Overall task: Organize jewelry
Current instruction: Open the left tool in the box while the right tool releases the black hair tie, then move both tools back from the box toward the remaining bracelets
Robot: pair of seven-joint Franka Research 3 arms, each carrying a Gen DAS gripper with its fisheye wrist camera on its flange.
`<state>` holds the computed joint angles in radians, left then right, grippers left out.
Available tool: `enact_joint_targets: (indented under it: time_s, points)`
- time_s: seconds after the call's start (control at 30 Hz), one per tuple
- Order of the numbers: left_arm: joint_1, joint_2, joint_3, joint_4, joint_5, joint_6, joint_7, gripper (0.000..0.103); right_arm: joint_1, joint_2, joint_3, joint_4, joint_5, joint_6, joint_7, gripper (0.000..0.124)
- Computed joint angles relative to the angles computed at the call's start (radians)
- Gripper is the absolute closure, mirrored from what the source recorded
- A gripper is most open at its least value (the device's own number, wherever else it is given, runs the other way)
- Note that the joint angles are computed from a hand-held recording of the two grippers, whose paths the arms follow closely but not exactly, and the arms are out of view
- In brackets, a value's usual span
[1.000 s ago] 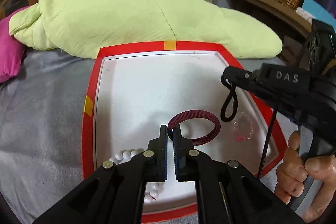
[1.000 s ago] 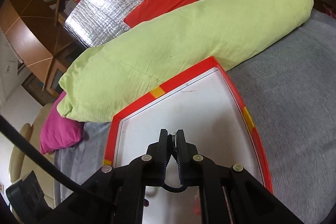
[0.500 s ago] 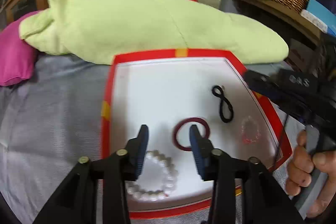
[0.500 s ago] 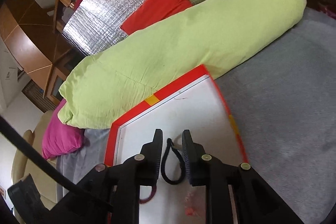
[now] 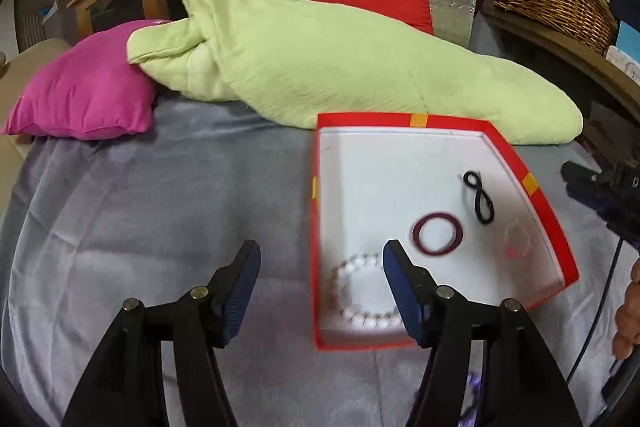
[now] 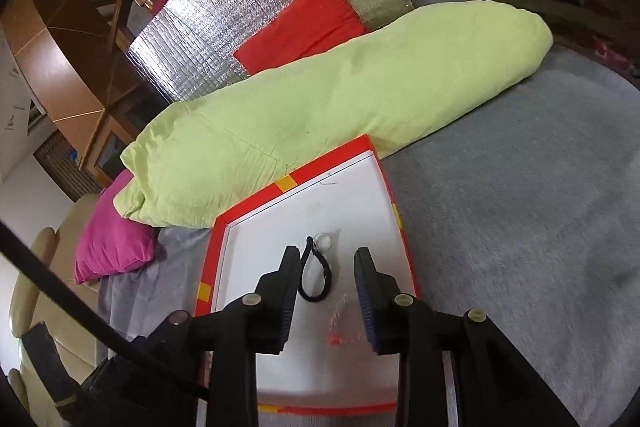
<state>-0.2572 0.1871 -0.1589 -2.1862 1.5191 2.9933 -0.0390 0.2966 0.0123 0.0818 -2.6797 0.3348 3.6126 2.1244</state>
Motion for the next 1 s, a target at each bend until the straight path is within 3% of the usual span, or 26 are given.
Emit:
enact_joint_targets:
  time_s: [0.33,0.53,0.6,0.67,0.8,0.87,0.93,1.0]
  points:
    - [0.029,-0.117,-0.021,-0.139,0.002,0.003,0.051,0.035,0.046,-0.143,0.058,-0.109,0.199,-0.087,-0.138,0.094]
    - [0.034,-0.164,-0.042,-0.224,-0.044,-0.001,0.143,0.034,0.089,-0.225,0.026,-0.194,0.170,-0.156,-0.087,0.094]
    - [0.036,-0.172,-0.046,-0.252,-0.080,0.024,0.184,0.034,0.117,-0.247,-0.008,-0.219,0.129,-0.194,-0.054,0.094]
    - [0.039,-0.176,-0.047,-0.272,-0.106,0.050,0.217,0.034,0.178,-0.260,-0.084,-0.240,0.062,-0.218,-0.013,0.094]
    - [0.038,-0.163,-0.050,-0.279,-0.127,0.070,0.268,0.034,0.239,-0.262,-0.155,-0.250,-0.034,-0.260,0.011,0.094]
    - [0.039,-0.153,-0.047,-0.278,-0.148,0.072,0.302,0.034,0.319,-0.254,-0.246,-0.246,-0.089,-0.272,0.021,0.094]
    - [0.043,-0.144,-0.040,-0.281,-0.190,0.084,0.342,0.034,0.437,-0.245,-0.379,-0.240,-0.155,-0.276,0.043,0.094]
    - [0.050,-0.136,-0.031,-0.283,-0.245,0.108,0.386,0.034,0.489,-0.235,-0.439,-0.230,-0.190,-0.283,0.058,0.094]
